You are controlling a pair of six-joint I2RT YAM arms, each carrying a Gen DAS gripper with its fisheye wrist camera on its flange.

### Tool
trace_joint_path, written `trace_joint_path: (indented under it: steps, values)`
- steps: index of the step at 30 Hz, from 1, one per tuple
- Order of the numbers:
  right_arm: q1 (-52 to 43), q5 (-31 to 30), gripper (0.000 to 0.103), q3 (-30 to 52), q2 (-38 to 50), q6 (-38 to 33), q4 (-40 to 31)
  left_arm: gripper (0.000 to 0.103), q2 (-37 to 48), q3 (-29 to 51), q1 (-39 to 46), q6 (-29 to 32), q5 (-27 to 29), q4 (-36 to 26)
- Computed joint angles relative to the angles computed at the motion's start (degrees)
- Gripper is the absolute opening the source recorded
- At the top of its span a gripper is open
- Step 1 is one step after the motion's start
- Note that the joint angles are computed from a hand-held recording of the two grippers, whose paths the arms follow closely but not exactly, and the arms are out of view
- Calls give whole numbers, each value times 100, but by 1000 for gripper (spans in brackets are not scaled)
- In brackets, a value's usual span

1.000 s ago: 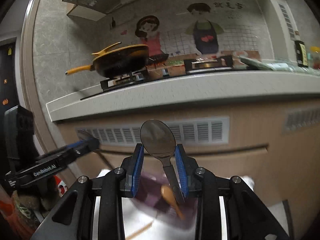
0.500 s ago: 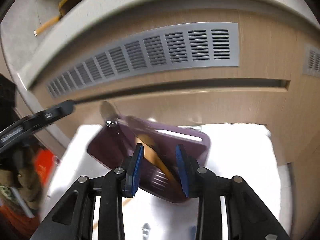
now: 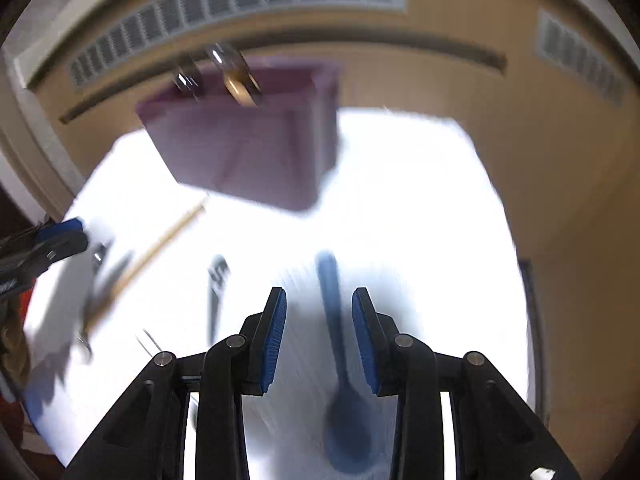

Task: Organize utensils
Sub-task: 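Open both tools to drop the spoons into the purple caddy, then grasp the white plastic spoon with the right tool while the left tool reaches toward the ball-handled spoon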

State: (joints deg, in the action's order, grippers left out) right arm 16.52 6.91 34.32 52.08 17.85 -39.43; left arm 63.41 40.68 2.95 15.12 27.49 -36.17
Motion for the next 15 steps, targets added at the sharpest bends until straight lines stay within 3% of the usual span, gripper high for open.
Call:
trace_joint_path:
  steps: [1,5,11,15]
  values:
    - [25,29,32,-61,-102,91,-44,46,84,-6,-333,-310,-184,160]
    - [45,56,32,-352,-355,270,19,46,-125,-348,-460,-412,-519,316]
    - [-35,-184,34,-627,-493,608,278,46,-211,-519,53,-529,-654,260]
    - [677,50,35,-676,-644,1267,390,46,-224,-590,269,-747,-981,418]
